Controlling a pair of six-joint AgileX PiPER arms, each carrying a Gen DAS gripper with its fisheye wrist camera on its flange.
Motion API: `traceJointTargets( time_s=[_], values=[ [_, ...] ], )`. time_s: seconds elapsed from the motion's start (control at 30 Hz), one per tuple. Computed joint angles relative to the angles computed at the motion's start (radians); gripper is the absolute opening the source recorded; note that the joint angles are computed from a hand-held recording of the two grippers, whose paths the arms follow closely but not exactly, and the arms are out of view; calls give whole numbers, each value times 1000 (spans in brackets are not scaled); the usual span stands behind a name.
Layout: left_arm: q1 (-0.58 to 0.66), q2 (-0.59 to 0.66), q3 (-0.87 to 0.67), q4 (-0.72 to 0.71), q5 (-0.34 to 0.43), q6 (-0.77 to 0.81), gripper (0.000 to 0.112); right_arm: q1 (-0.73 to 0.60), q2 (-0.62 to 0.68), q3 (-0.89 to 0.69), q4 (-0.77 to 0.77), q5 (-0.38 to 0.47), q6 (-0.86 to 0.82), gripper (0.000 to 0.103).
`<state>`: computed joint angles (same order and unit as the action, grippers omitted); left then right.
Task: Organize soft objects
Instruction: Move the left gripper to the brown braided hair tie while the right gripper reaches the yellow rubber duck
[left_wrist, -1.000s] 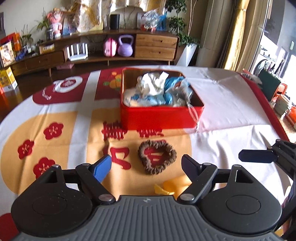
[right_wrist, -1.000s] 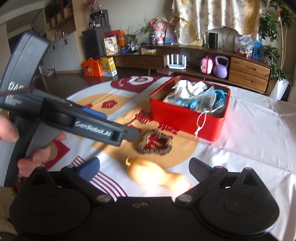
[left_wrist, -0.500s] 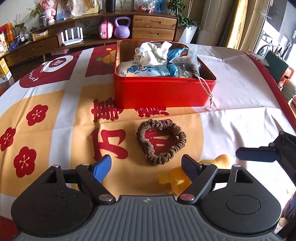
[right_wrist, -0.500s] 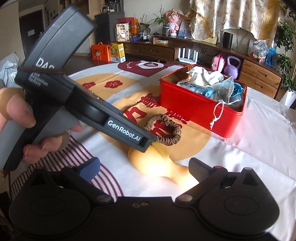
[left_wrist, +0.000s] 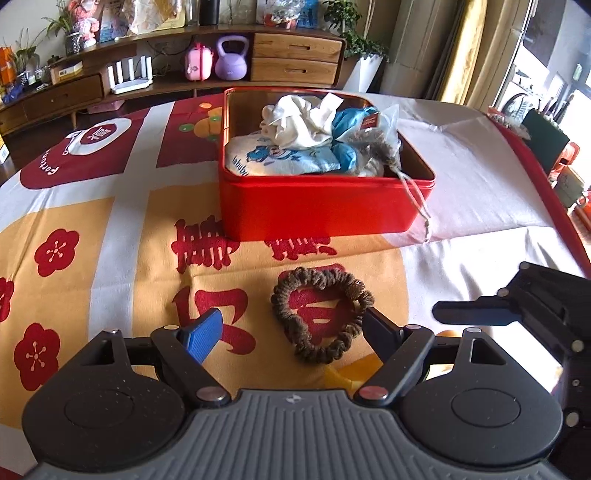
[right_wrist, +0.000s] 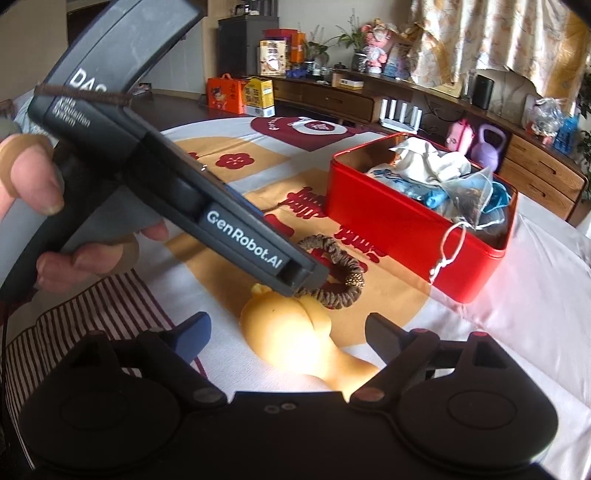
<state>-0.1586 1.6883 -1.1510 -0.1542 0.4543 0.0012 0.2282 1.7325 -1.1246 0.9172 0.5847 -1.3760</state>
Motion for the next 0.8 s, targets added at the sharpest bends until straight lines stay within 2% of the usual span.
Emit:
traceJointTargets(
  time_s=[0.1, 0.3, 0.6, 0.67, 0.73, 0.8],
  values=[
    [-9, 14, -16, -29, 16, 53, 83, 0, 2, 4, -9, 7, -11, 83],
    [-48, 54, -33, 32, 13, 11, 83, 6, -2, 37, -5, -2, -38, 74],
    [-109, 86, -42, 278, -28, -207, 82, 7, -4, 58, 31, -23, -64, 69],
    [-116, 81, -27, 305, -51, -222, 79, 7, -5, 59, 30, -29, -56, 67],
    [-119, 76, -19, 304, -64, -214, 66, 8, -1, 50, 18, -22, -34, 67],
    [-126, 72, -16, 327, -67, -235, 58, 9, -4, 48, 8, -21, -30, 65]
  ],
)
